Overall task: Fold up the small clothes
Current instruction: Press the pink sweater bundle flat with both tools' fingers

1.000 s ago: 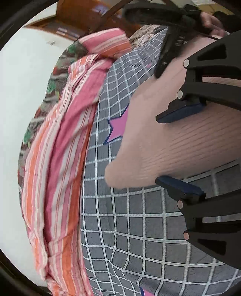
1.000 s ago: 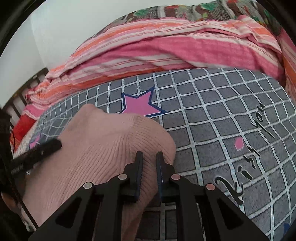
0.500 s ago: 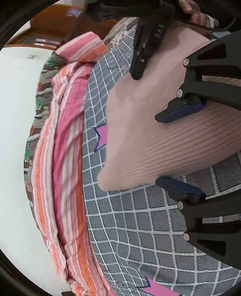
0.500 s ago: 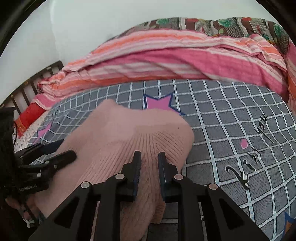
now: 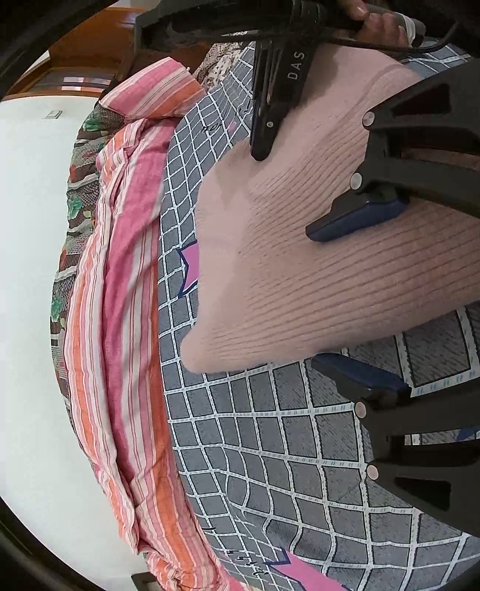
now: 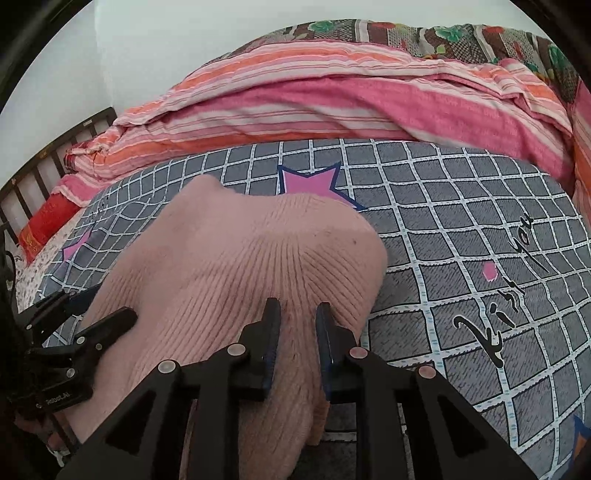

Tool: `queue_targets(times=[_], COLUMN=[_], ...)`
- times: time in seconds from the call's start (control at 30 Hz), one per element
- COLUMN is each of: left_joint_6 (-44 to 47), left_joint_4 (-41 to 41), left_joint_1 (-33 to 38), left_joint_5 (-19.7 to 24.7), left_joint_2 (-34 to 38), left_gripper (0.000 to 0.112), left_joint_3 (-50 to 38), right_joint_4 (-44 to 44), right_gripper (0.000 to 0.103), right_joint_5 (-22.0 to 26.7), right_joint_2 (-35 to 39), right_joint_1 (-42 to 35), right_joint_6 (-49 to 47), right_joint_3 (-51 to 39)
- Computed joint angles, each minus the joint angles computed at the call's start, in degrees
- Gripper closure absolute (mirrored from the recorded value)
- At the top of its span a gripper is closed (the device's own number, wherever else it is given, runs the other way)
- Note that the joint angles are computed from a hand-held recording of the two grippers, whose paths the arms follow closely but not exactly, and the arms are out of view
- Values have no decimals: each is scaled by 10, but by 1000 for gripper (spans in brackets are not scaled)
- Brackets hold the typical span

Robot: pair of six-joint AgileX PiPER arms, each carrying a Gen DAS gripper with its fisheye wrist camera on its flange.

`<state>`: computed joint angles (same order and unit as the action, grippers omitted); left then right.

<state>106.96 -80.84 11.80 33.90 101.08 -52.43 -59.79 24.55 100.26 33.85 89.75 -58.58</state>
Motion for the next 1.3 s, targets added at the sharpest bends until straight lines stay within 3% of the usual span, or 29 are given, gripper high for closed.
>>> queue_targets(times=[0.13, 0.33, 0.47, 0.8, 1.0, 1.13, 1.3], left_joint_6=[14, 21, 53, 44, 65, 103, 97], left_joint_4=[-12, -17, -39, -40, -43, -74, -66], left_joint_1=[-2, -1, 3, 58, 79, 79, 98], left_joint_5=[-5, -9, -12, 49, 57, 55, 86], left_joint_2=[-3, -11, -25, -40, -45, -46, -58], left_gripper=[48, 48, 49, 49, 45, 43, 44], left_joint_3=[6, 14, 32, 67, 108, 123, 118], right_joint_4=[-19, 2, -11, -123, -184, -160, -174], right_gripper=[86, 82, 79, 68, 67, 68, 67], right_joint_5=[28, -5, -2, 58, 59, 53, 58], right_joint_2=[11, -10, -26, -73, -85, -69, -89], right_joint_1=[15, 0, 9, 91, 109, 98, 101], right_joint_6=[15, 0, 16, 174, 265, 240, 248], right_joint_3=[-11, 6, 19, 89, 129, 118, 127])
